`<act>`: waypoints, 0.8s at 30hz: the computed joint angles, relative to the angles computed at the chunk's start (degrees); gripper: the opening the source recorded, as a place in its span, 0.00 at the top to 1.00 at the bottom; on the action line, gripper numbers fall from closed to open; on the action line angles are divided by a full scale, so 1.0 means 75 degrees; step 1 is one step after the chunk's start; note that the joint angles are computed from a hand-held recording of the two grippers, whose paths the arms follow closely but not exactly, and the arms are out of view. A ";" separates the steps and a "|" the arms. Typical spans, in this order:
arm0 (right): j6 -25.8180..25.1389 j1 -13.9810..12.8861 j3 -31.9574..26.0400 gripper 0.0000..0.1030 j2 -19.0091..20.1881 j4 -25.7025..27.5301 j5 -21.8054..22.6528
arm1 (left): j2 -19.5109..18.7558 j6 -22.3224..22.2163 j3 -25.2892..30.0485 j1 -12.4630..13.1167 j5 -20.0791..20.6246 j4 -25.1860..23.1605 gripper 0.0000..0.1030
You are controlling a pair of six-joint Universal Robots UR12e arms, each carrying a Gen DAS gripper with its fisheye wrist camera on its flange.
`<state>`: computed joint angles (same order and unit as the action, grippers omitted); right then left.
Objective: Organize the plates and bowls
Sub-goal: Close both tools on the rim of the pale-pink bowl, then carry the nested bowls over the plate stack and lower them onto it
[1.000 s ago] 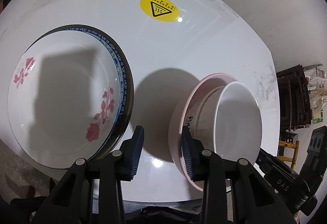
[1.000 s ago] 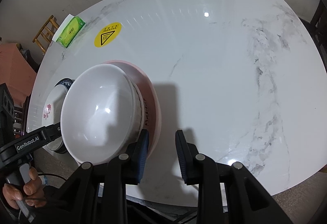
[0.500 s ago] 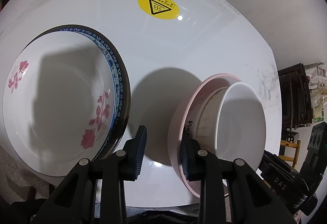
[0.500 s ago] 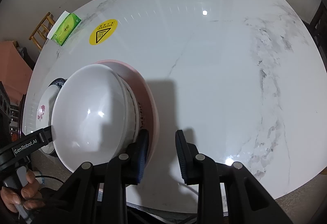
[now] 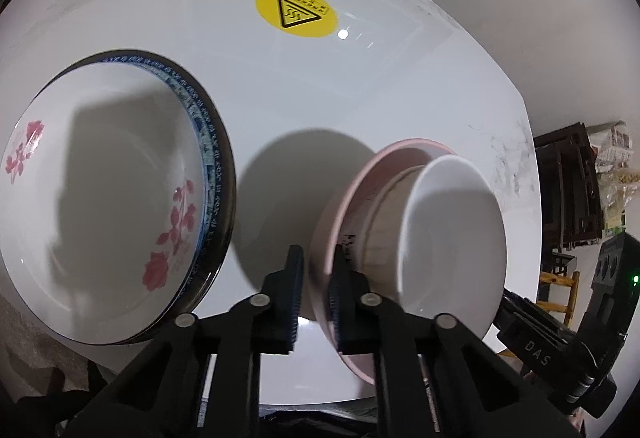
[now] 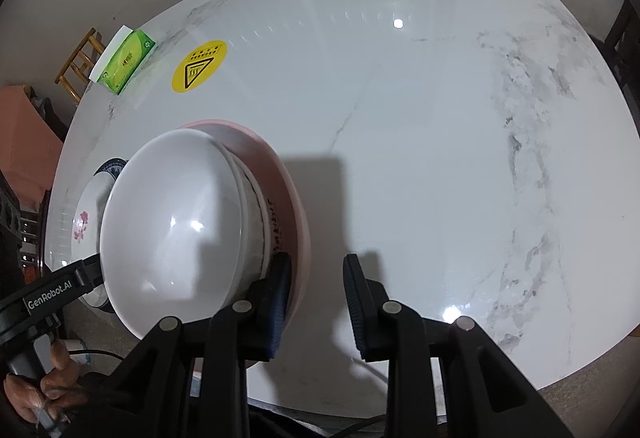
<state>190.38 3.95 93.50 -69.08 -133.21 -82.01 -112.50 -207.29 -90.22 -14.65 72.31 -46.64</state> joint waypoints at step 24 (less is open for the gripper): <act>0.0138 0.0077 0.0029 0.90 -0.0008 -0.0162 -0.0006 | -0.0018 0.0097 0.0042 -0.0118 0.0366 0.0062 0.95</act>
<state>191.41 4.53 93.71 -69.14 -134.43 -82.05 -112.64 -206.57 -89.90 -15.54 75.05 -46.18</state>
